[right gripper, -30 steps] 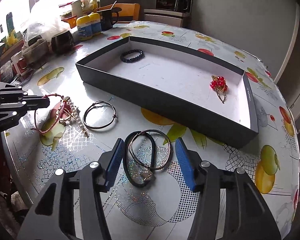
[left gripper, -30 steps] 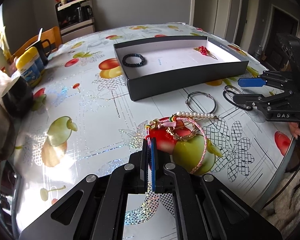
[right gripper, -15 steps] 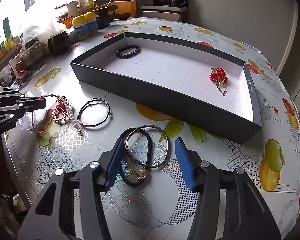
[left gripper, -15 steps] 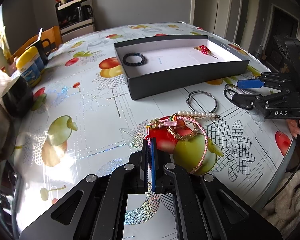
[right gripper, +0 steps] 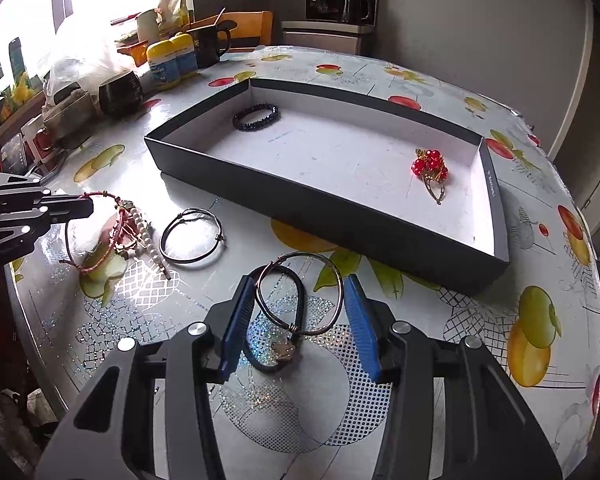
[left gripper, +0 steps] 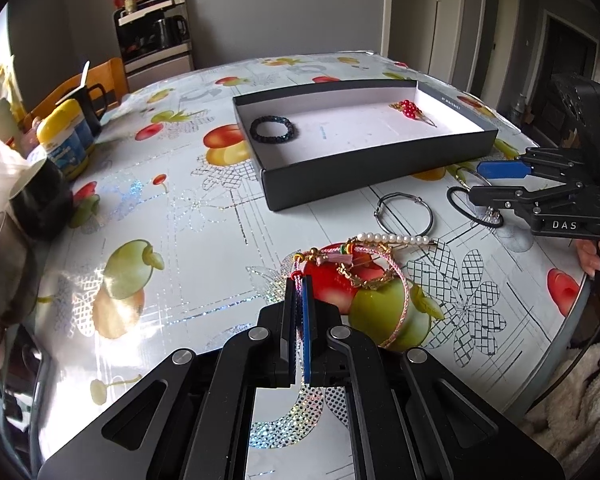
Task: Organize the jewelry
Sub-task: 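Grasp the silver wire bangle with the right gripper while the left holds the pink bracelet, then carry the pink bracelet and silver bangle into the black box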
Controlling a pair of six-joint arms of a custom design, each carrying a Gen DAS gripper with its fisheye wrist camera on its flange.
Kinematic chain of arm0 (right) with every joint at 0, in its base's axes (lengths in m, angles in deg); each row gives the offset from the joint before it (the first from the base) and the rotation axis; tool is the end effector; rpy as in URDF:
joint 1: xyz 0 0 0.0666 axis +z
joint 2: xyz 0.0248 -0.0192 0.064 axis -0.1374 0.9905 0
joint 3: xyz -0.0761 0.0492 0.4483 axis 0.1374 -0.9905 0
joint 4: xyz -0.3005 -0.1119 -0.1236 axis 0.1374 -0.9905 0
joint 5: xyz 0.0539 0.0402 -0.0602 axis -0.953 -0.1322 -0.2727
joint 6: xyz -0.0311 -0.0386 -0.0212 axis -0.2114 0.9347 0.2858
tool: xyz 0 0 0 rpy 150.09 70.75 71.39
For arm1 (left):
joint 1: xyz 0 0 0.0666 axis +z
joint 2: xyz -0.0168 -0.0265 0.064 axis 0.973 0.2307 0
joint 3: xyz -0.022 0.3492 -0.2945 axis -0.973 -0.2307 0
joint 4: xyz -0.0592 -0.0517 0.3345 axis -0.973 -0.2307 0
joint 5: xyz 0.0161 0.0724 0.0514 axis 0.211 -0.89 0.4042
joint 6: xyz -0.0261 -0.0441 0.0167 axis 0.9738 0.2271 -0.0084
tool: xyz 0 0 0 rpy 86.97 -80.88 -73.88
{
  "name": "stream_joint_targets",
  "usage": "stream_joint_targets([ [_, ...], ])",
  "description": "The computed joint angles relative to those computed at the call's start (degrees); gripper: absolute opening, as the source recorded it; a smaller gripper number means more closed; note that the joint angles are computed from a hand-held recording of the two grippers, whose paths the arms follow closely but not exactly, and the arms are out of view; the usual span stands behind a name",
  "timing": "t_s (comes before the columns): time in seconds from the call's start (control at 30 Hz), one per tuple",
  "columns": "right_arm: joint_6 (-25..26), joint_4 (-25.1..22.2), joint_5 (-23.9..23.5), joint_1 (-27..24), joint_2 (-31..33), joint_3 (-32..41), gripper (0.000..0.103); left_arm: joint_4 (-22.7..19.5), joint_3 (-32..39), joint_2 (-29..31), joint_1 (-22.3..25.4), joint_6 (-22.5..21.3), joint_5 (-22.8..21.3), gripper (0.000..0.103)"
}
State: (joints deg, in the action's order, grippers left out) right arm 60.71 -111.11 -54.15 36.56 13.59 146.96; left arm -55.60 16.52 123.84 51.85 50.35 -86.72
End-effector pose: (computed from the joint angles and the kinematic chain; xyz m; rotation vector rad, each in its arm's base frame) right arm 0.3163 0.2939 0.3549 -0.3231 2.3956 0.1315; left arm 0.3162 -0.1485 0.3636 0.6825 2.3386 -0.2009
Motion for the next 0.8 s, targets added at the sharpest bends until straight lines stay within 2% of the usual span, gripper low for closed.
stream_joint_targets([
  [0.47, 3.1, 0.9, 3.7, -1.7, -3.7, 1.9, 0.046, 0.1, 7.1, -2.4, -1.1, -3.1, -0.5, 0.002],
  [0.6, 3.9, 1.3, 4.7, -3.4, -3.5, 3.1, 0.046, 1.2, 10.9, 0.0, -1.9, -2.9, -0.1, 0.002],
  [0.8, 3.9, 1.1, 4.5, -6.4, -1.9, 4.6, 0.046, 1.3, 17.4, 7.5, -3.3, -0.6, -0.1, 0.002],
])
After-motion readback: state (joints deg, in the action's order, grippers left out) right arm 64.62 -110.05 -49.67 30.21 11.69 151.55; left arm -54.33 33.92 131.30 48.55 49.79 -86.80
